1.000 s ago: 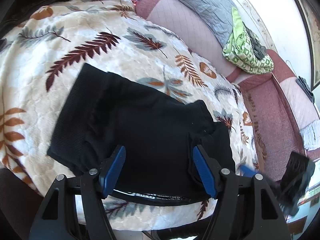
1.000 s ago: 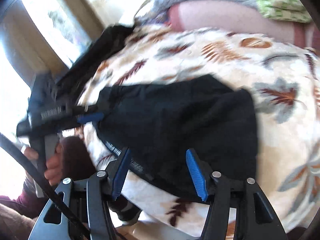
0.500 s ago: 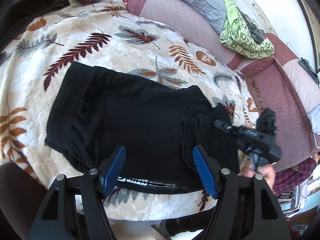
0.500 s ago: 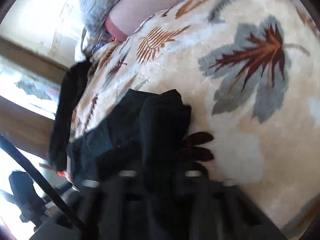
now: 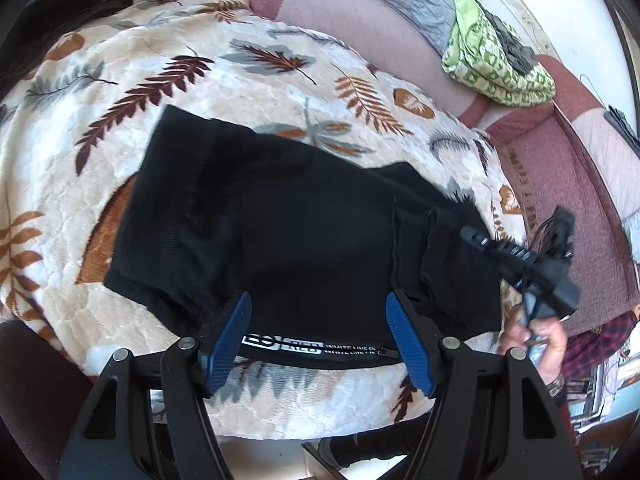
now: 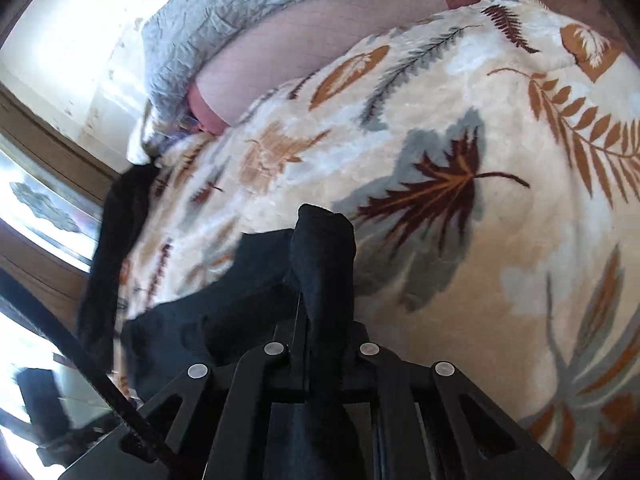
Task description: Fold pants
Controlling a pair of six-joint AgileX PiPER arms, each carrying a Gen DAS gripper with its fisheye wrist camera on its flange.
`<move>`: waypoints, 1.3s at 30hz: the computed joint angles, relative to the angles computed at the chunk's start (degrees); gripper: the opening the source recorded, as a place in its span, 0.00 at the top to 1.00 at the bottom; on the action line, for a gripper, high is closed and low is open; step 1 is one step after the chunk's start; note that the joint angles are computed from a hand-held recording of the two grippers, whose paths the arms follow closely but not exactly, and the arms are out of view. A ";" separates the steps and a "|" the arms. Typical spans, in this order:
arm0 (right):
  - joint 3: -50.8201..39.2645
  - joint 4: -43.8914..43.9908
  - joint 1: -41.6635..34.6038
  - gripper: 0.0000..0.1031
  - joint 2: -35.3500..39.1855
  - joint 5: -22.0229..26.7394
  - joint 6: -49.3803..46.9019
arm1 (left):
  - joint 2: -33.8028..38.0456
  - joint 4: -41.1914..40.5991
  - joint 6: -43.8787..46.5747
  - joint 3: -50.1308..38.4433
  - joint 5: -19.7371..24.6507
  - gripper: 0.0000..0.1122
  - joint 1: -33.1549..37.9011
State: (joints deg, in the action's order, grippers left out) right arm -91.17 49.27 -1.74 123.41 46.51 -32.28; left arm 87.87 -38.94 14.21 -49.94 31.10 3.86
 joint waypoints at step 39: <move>15.96 -12.57 17.08 0.78 -13.06 -12.20 3.44 | -2.13 -15.75 17.66 5.66 2.57 0.38 19.33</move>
State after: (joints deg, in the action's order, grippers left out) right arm -75.21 36.69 15.34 110.35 34.31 -28.83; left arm 85.73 -54.68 31.87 -44.28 33.67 23.19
